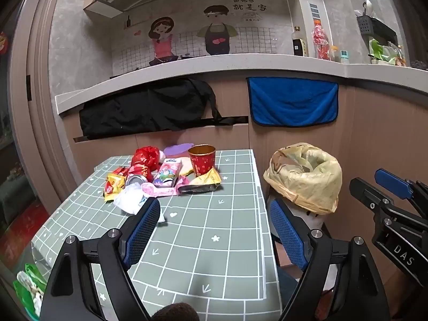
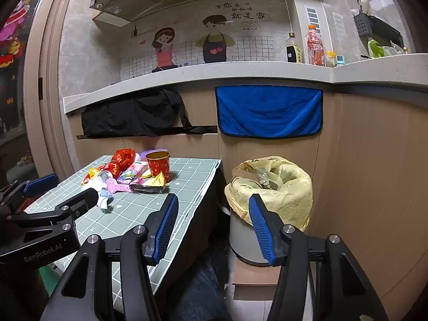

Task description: Collect trash

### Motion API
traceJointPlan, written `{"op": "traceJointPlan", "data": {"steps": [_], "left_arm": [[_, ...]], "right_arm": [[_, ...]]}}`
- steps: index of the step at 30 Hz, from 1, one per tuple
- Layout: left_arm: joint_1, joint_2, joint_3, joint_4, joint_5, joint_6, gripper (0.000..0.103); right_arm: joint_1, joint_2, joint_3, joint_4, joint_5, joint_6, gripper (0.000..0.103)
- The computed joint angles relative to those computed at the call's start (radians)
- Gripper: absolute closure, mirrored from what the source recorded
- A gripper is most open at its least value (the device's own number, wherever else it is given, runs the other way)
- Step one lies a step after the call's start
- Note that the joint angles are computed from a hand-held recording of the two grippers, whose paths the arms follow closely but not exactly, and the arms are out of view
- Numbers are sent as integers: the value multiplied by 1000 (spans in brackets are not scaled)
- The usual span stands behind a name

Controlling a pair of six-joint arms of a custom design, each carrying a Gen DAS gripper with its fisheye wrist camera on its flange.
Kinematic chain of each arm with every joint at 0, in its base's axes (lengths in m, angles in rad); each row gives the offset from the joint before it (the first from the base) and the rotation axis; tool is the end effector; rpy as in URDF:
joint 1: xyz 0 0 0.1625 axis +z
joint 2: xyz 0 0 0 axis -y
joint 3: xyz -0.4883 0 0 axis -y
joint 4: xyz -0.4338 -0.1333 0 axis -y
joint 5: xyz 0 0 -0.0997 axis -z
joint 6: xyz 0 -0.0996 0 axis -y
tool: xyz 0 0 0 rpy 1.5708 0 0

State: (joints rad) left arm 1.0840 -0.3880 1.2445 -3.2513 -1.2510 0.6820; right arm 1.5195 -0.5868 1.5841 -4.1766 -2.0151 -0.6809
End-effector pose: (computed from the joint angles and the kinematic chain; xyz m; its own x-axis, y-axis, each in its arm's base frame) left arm -0.2630 -0.8489 0.0284 -0.5348 0.5649 -0.6284 0.8436 0.3147 -0.4351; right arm 0.0530 -0.7318 0.1715 -0.6823 0.3930 0.6165 -0.5553 0.2699 -0.7867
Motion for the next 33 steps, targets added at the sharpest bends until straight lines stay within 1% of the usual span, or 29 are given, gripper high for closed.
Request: {"op": "traceJointPlan", "data": {"steps": [1, 3, 4, 13, 33], "left_arm": [[1, 1, -3, 0, -2, 2, 19], [3, 6, -12, 3, -6, 7, 19], [1, 3, 7, -40, -9, 18, 19], [4, 1, 5, -32, -11, 16, 19], [4, 1, 4, -29, -11, 11, 19]], "right_arm": [[1, 3, -4, -7, -2, -11, 51], [1, 2, -3, -5, -3, -9, 51], [1, 2, -2, -5, -3, -7, 51], [4, 4, -7, 3, -14, -12, 51], [5, 1, 0, 5, -15, -11, 51]]}}
